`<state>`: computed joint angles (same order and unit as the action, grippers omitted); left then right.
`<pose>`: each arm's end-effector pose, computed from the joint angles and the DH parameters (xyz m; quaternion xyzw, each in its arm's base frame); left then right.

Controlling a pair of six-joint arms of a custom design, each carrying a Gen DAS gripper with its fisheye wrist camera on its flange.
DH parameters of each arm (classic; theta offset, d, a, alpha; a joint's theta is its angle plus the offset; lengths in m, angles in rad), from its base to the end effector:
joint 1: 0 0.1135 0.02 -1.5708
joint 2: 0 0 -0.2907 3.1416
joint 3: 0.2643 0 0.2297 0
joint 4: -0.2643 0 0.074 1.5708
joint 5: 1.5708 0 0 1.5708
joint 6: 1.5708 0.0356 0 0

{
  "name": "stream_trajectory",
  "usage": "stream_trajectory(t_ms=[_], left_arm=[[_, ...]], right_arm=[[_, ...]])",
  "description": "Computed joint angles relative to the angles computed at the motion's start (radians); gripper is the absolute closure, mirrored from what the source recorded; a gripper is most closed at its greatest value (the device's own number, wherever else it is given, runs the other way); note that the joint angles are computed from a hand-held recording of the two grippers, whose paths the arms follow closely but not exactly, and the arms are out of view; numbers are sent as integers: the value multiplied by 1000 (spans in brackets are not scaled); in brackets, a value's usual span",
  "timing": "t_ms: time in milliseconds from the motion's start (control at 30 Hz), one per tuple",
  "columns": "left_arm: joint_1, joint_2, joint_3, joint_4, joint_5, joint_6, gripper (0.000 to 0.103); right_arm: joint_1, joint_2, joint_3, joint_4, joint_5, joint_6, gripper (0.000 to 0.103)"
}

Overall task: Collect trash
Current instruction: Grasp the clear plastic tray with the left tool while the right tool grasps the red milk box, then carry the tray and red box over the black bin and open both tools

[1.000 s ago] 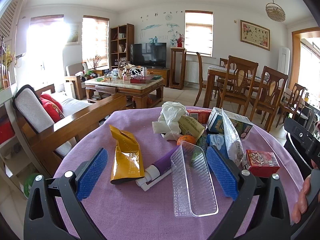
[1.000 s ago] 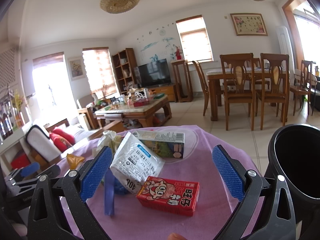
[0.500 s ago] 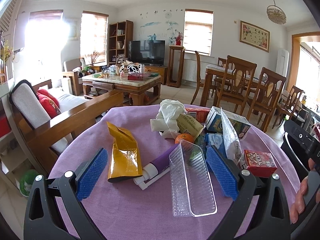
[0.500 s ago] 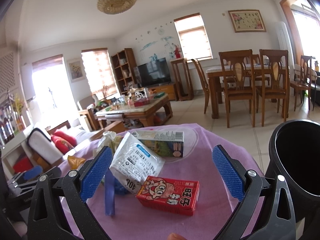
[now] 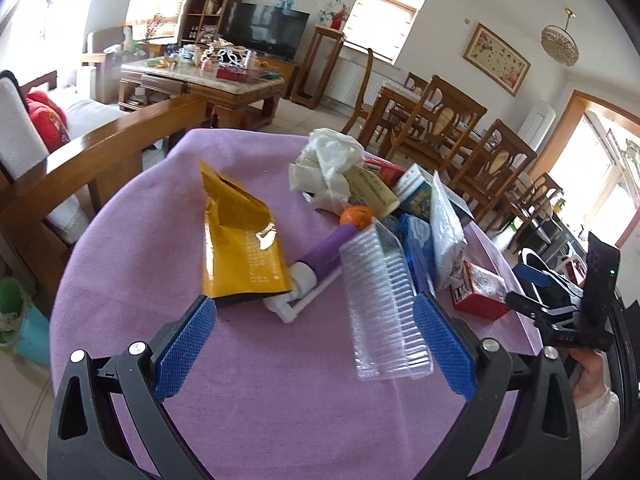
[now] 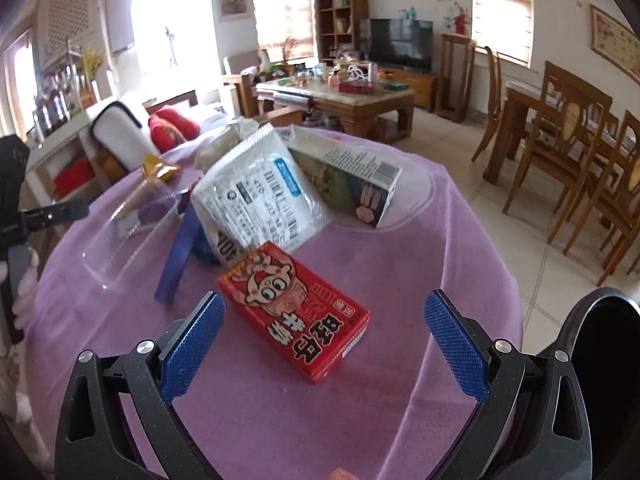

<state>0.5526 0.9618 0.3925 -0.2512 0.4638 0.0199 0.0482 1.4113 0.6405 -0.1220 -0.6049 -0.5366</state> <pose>0.1318 0.0625 0.2055 -0.1571 0.8958 -0.1045 0.4025 0.2382 0.0318 0.2086 -0.3543 0.8335 0.1958 0.3759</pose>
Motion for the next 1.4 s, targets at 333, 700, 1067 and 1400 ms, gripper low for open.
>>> stream_trajectory(t_ms=[333,700,1067,1400], left_arm=[[-391,153,-10,184,-268,-222,38],[-274,207,-4,159,-172,-170,85],[-577,-217,14,-41,-337,-266,85],[-1231,218,232,181,-709,-451,85]], right_arm=[[126,72,73,-91,61,-134,17],[216,-5,-1,-70,93,-28,51],[-211,-159,-7,-463,-433,-139,51],[-955,322,448,-1305,-523,-1034,51]])
